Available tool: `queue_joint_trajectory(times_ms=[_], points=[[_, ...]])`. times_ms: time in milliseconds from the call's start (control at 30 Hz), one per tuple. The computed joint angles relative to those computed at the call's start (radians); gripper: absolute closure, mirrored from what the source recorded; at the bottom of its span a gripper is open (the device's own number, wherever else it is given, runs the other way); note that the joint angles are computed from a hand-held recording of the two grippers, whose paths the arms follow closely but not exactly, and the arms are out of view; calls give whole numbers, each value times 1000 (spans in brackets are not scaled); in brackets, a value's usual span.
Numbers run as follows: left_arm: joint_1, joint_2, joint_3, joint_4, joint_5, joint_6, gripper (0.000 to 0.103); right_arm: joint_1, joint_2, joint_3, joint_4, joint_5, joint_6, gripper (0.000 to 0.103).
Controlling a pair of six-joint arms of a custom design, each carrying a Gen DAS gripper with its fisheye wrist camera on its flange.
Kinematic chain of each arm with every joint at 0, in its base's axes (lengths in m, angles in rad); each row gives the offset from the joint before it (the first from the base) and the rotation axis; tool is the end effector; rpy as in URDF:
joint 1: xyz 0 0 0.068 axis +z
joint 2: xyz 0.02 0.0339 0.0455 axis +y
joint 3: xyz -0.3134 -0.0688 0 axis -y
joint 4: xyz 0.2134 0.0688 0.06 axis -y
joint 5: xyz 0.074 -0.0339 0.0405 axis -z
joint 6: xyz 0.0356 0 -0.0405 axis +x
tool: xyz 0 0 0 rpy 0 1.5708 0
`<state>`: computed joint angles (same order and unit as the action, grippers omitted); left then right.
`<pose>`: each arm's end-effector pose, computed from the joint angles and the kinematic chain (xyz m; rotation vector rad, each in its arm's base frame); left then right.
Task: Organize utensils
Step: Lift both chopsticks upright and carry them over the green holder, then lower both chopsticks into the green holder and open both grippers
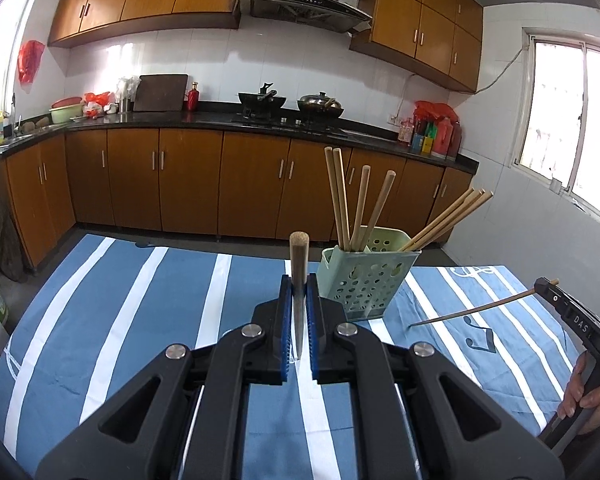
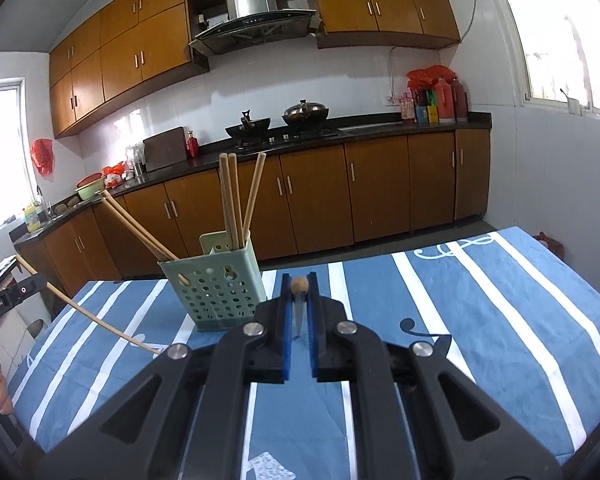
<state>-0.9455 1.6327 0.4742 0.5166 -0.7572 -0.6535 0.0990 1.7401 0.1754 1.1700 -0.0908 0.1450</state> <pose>0.1719 -0.1964 0.1950 -0.1026 2.0222 -0.1627 0.2337 0.0265 0.1673 -0.0144 1.9721 0.2488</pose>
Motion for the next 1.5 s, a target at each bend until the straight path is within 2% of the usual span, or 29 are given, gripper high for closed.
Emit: queue_joint_trajectory(times_ms=[133, 267, 433, 500, 567, 700, 867, 1100, 1333, 1400, 1500], points=[[-11, -41, 35, -32, -10, 34, 96, 14, -123, 62, -144, -4, -10, 95], [-23, -96, 92, -58, -18, 91, 96, 4, -277, 152, -335, -67, -11, 95], [-38, -123, 195, -88, -17, 168, 96, -26, -429, 302, -594, -226, 7, 95], [-47, -121, 249, -92, -29, 207, 96, -35, -458, 350, -653, -266, 20, 95], [-50, -110, 290, -74, -48, 244, 96, -28, -468, 392, -678, -255, 30, 95], [-33, -57, 367, -7, -88, 325, 96, 20, -420, 493, -726, -183, 18, 95], [10, 33, 437, 12, -86, 357, 96, 84, -277, 614, -795, -102, -18, 95], [82, 146, 498, -69, -18, 281, 96, 117, -129, 700, -817, -78, -7, 95], [122, 193, 532, -129, 56, 223, 96, 130, -41, 773, -851, -77, -5, 95], [128, 198, 546, -148, 76, 215, 96, 129, -29, 782, -862, -90, -1, 93], [127, 196, 545, -146, 85, 218, 95, 135, -28, 774, -847, -85, 1, 78]])
